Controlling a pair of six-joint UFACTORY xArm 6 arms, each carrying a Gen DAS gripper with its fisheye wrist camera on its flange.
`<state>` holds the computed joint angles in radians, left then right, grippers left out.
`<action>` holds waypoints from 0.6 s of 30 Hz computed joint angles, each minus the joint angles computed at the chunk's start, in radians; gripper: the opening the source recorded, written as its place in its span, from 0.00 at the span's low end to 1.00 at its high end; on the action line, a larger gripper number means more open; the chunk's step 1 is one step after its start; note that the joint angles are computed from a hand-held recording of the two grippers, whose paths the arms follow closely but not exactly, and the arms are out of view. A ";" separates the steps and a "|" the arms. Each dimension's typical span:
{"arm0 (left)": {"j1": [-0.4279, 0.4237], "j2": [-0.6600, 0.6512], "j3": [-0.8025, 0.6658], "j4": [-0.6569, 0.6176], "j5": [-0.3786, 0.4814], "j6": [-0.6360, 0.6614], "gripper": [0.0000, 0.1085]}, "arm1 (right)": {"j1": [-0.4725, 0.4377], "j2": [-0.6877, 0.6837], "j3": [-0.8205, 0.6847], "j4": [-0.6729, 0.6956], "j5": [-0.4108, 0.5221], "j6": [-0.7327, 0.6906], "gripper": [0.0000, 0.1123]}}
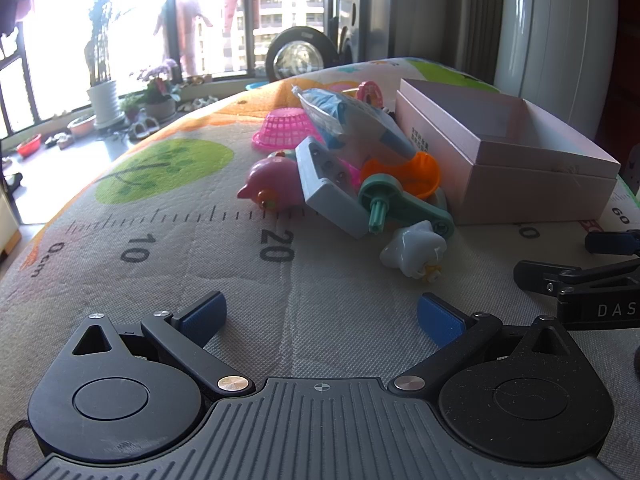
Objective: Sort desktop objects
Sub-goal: 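Move both tools toward the toy pile beside the pink box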
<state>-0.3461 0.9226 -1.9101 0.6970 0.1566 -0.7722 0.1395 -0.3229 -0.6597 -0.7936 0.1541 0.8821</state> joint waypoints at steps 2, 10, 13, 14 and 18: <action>0.000 0.000 0.000 -0.001 0.000 0.001 0.95 | 0.000 0.003 -0.002 -0.002 -0.001 0.001 0.92; -0.002 0.005 -0.005 -0.021 0.005 0.019 0.95 | 0.007 -0.019 0.013 0.044 0.013 -0.039 0.92; -0.004 -0.001 0.001 -0.068 0.011 0.069 0.95 | 0.029 -0.030 0.008 0.220 0.061 -0.205 0.92; -0.005 0.001 -0.004 -0.095 0.014 0.098 0.95 | 0.038 -0.040 0.009 0.246 0.083 -0.224 0.92; -0.008 0.000 -0.002 -0.169 0.022 0.176 0.95 | 0.057 -0.083 0.030 0.256 0.135 -0.213 0.92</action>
<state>-0.3545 0.9223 -1.9121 0.5282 0.1791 -0.5967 0.1968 -0.4057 -0.6301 -0.5374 0.2891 0.6687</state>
